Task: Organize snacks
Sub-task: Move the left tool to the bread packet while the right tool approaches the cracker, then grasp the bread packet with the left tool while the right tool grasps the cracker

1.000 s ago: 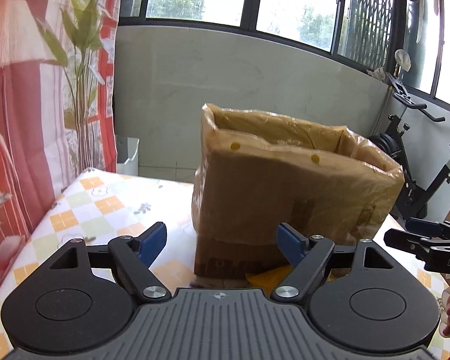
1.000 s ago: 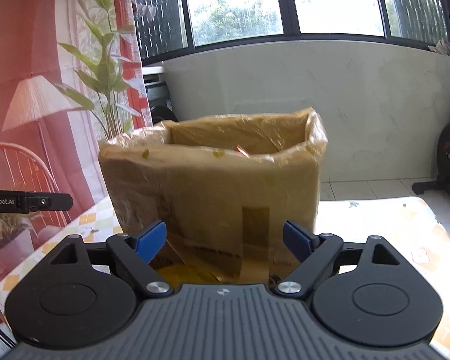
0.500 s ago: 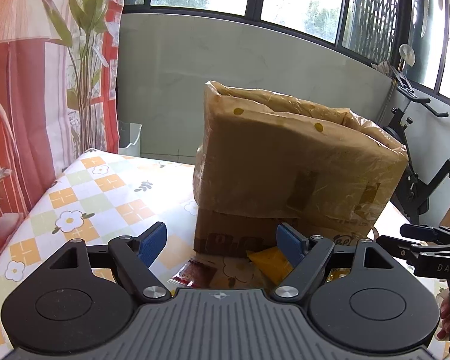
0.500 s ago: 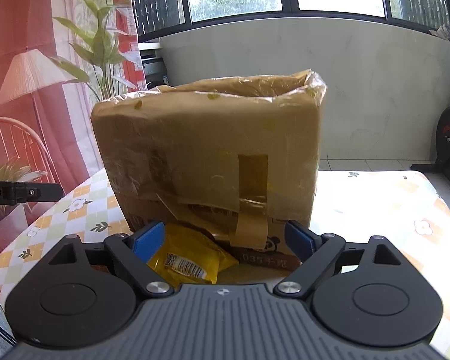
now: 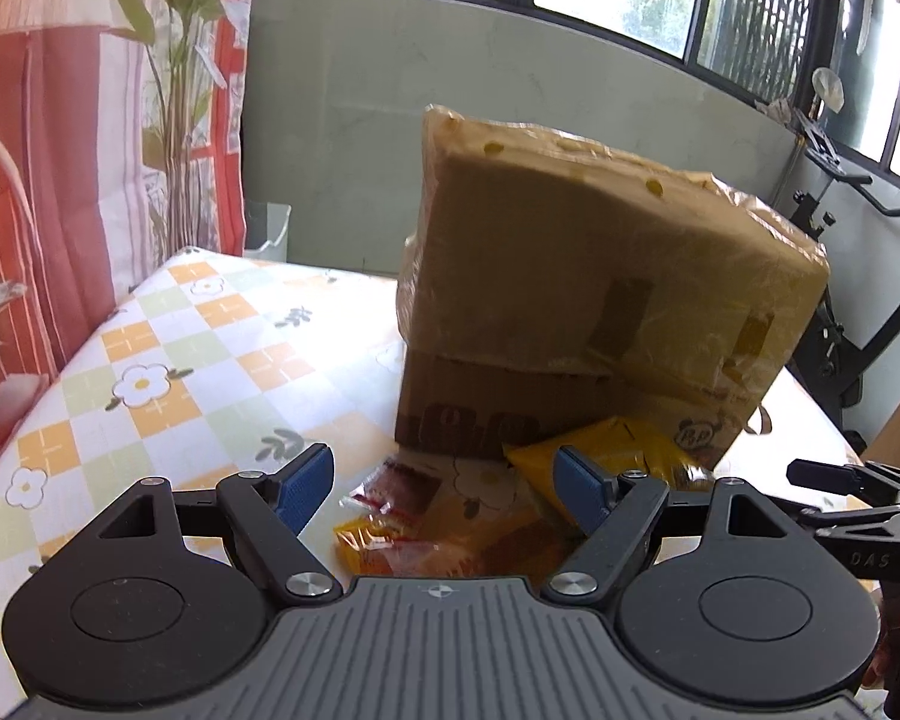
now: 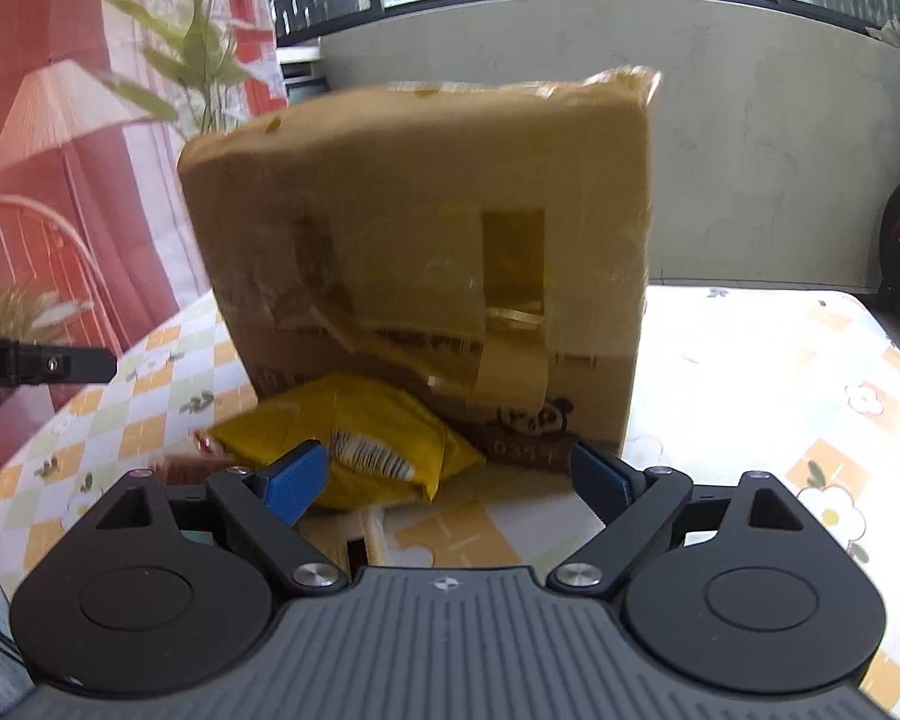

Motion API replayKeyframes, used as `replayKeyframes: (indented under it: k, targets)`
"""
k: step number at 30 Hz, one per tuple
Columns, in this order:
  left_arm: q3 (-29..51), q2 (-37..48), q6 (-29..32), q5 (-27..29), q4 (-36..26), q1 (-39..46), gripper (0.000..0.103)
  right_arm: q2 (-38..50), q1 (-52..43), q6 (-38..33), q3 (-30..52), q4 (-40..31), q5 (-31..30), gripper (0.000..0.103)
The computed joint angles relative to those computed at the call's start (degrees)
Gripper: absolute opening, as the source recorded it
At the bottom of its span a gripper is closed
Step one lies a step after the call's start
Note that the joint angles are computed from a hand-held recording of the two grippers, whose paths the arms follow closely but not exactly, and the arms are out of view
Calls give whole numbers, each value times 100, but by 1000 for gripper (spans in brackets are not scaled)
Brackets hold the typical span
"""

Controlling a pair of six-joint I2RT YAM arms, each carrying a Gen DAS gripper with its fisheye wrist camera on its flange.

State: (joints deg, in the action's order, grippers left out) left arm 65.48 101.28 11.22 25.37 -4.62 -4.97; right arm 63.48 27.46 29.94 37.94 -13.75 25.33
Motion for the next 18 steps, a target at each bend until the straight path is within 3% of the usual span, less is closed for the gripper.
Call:
replayKeyframes:
  k: [6,11,17,18]
  targets:
    - [-91,21,229,95,-135,-103,82,252,117,34,-120,62,-289,90]
    - [-111,100,254,128,-247,-118,82,978,70,-179,91,59,-698,89]
    - [-142,178,241,89,-374,-127,82,1765,-6,-775,337,461,-1057,75]
    - [-126,204,249,91,-412,-123,82,1828,-25,-838,345,532,-1113,67]
